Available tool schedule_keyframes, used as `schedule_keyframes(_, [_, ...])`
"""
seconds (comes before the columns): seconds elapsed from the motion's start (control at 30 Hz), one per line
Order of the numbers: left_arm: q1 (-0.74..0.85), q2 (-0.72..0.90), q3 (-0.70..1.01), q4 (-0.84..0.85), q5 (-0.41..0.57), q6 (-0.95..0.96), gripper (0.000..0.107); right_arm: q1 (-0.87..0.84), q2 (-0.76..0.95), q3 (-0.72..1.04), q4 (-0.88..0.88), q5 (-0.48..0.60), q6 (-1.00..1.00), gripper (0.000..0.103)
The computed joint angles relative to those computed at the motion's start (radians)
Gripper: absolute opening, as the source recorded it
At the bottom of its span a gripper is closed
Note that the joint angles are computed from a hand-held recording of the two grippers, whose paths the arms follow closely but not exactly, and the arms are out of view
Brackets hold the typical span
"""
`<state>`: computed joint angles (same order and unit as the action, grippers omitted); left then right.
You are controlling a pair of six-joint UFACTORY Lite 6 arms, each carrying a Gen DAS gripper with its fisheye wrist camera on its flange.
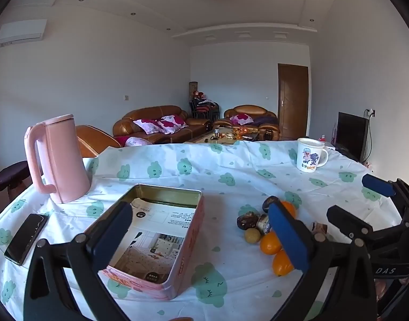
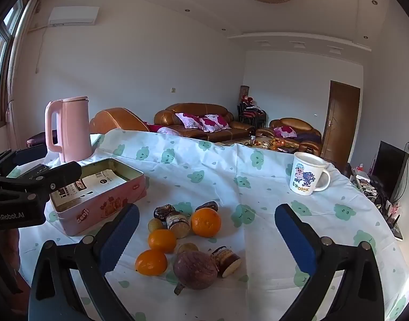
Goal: Organize fruits
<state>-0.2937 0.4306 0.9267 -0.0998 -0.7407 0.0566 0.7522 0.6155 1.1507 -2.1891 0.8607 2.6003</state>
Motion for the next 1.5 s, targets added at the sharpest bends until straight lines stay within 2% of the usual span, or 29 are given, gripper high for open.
schedule_keyframes(0.17, [0.002,-0.003,0.003,-0.002,0.019,0.006,0.103,0.018,0.012,-0.007,0.015,0.025,-0.006,0.102])
schedule_keyframes(0.23, [-0.011,-0.008,0.007,-0.025,0.029,0.014,0.103,0.003,0.007,0.007,0.024,-0.018,-0.026,0.102])
schedule_keyframes(0.33, [-0.005,0.005,0.015,-0.011,0.032,-0.001,0.103,0.005,0.003,0.001,0.025,-0.014,-0.025,0.102])
schedule_keyframes(1.5, [-0.009,0.006,-0.01,-0.011,0.006,-0.003,0.103,-0.002,0.003,-0.028,-0.01,-0.008,0.043,0.102])
